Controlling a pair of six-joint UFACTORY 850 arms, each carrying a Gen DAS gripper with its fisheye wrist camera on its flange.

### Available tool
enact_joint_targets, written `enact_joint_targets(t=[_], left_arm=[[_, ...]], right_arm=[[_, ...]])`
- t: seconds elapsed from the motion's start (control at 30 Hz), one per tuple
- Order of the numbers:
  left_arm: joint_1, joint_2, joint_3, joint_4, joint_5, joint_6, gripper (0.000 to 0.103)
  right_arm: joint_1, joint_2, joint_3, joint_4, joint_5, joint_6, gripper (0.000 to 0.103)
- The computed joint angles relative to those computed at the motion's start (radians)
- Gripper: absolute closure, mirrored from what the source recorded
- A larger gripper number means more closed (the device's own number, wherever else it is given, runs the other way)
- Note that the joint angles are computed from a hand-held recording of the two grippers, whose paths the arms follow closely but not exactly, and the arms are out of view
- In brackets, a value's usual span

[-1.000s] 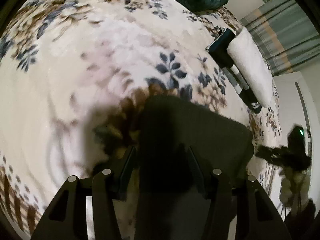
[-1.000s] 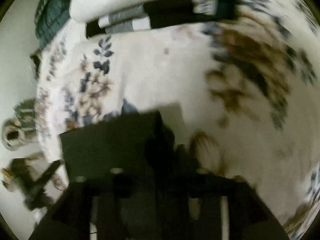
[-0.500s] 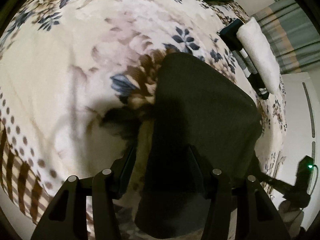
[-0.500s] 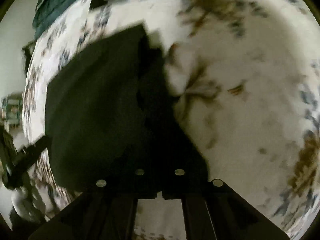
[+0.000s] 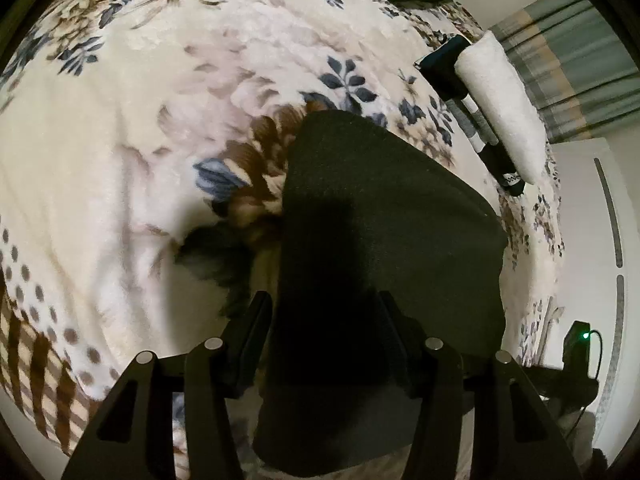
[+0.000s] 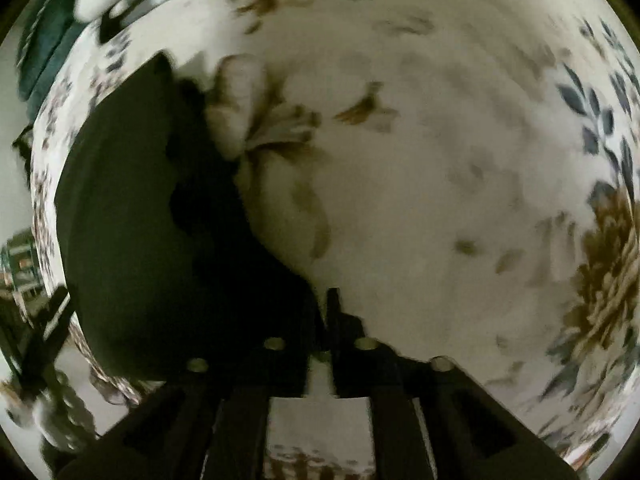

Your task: Fold small clothes

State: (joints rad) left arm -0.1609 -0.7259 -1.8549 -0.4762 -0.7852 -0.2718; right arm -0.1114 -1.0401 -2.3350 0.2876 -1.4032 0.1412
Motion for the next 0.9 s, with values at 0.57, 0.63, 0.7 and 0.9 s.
enact_joint_targets(t=[0.57, 0.63, 0.7, 0.9], left_arm=[[-0.004, 0.026, 0.035, 0.01, 0.014, 0.008, 0.052], [-0.003, 0.027, 0.037, 0.006, 0.017, 0.013, 0.052], [-0.001, 0.024, 0.034, 0.002, 0.017, 0.008, 0.052], [0.006, 0.022, 0.035, -0.005, 0.024, -0.013, 0.052]], right_arm=[[0.074, 0.072, 0.087, 0.004, 0.11, -0.123, 0.103], [0.077, 0.119, 0.112, -0.126, 0.173, -0.078, 0.103], [0.047, 0.09, 0.041, -0.146, 0.132, -0.025, 0.103], [-0.042, 0.006, -0.034, 0.209, -0.022, -0.091, 0.1]])
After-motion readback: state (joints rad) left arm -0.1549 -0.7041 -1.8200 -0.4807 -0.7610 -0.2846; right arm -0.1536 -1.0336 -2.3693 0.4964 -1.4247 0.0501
